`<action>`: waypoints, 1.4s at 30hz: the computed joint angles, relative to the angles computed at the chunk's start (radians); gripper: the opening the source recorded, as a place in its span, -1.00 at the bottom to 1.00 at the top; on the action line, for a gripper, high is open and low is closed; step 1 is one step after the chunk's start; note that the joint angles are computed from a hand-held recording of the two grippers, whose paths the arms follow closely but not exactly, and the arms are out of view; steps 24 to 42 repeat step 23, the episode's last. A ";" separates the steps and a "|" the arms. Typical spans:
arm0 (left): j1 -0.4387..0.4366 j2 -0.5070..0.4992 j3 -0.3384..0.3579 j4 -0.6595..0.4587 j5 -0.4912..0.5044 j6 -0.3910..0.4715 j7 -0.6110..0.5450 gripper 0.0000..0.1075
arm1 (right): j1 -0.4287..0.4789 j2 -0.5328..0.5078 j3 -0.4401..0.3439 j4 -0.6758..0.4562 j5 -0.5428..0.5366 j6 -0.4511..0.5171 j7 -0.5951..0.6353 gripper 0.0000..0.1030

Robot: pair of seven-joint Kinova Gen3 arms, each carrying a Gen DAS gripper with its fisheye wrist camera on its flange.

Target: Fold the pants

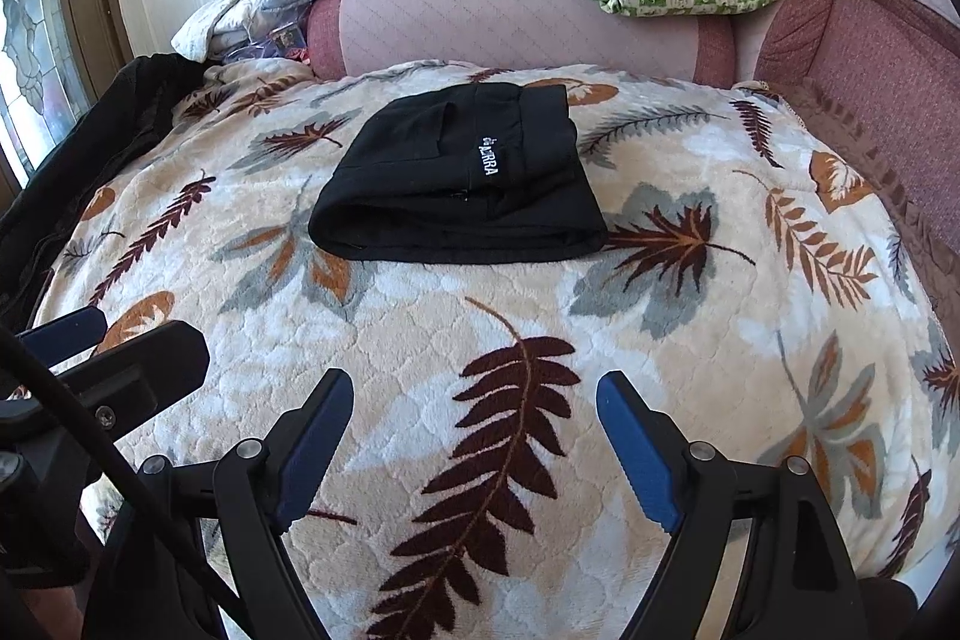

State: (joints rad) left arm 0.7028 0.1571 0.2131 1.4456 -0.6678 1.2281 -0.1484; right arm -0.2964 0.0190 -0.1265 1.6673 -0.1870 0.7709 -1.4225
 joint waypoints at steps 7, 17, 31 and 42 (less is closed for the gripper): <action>-0.027 0.011 -0.009 0.002 0.065 -0.015 -0.031 0.92 | -0.005 0.003 -0.004 0.008 0.005 -0.007 0.004 0.70; -0.027 0.028 -0.022 0.007 0.077 -0.023 -0.045 0.92 | -0.024 0.012 -0.014 0.020 0.040 -0.021 -0.003 0.71; -0.049 0.028 -0.030 0.017 0.118 -0.049 -0.054 0.92 | -0.028 0.034 -0.013 0.012 0.047 -0.018 -0.007 0.72; -0.049 0.028 -0.030 0.017 0.118 -0.049 -0.054 0.92 | -0.028 0.034 -0.013 0.012 0.047 -0.018 -0.007 0.72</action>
